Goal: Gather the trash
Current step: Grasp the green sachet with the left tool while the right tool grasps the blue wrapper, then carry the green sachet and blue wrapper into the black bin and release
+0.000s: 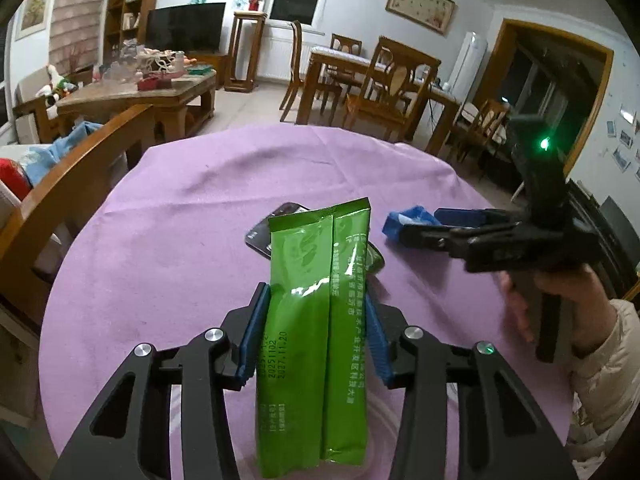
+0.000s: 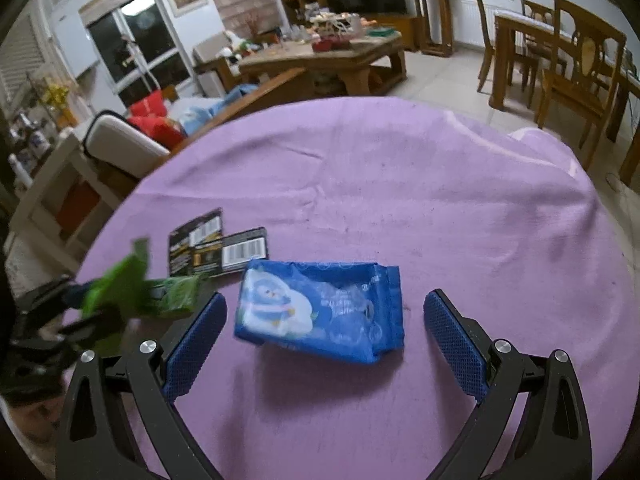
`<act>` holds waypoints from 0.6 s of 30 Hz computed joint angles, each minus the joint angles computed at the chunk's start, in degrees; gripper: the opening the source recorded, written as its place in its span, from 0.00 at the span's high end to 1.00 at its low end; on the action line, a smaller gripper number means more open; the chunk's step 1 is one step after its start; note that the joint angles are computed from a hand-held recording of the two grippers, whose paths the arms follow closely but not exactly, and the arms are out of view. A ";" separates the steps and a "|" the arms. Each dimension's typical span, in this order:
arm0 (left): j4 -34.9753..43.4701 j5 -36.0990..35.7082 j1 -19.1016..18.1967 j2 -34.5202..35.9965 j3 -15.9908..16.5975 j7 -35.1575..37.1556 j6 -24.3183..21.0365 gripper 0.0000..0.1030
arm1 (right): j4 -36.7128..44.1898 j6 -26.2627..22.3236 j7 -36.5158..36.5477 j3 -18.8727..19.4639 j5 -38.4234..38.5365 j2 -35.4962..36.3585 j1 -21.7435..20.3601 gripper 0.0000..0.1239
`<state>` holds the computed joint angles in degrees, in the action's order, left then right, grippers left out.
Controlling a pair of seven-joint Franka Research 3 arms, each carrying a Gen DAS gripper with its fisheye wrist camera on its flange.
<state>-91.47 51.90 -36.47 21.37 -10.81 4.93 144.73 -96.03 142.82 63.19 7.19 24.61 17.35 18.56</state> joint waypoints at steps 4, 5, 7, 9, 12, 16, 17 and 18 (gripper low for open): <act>-1.22 2.42 -0.16 -0.93 0.74 -3.43 1.76 0.58 | -0.64 3.35 1.61 -0.66 -4.41 0.40 1.92 0.43; -1.22 3.50 -0.24 -1.01 0.97 -4.40 2.23 0.58 | -0.21 2.55 0.36 0.22 -2.09 0.68 0.89 0.45; -0.72 5.33 -0.46 -1.01 1.12 -5.84 2.61 0.58 | -0.94 2.61 -2.10 1.12 1.79 0.08 -0.72 0.51; 0.10 7.25 -0.94 -0.95 1.20 -6.83 2.34 0.58 | -2.50 3.49 -5.26 1.91 6.73 -1.38 -2.44 0.56; 2.18 8.93 -1.53 -0.10 1.11 -7.11 2.12 0.58 | -6.25 4.70 -12.54 2.76 19.07 -5.27 -5.94 0.59; 6.83 9.90 -2.57 2.52 1.17 -5.60 2.23 0.58 | -10.80 4.02 -20.26 0.28 32.00 -11.05 -8.44 0.60; 8.67 9.56 -2.85 3.65 1.22 -4.67 2.39 0.58 | -11.97 3.59 -21.82 -0.75 34.72 -12.55 -8.94 0.60; 10.98 8.89 -3.17 5.12 1.24 -3.26 2.55 0.58 | -12.91 3.26 -23.08 -1.78 37.04 -13.82 -9.29 0.60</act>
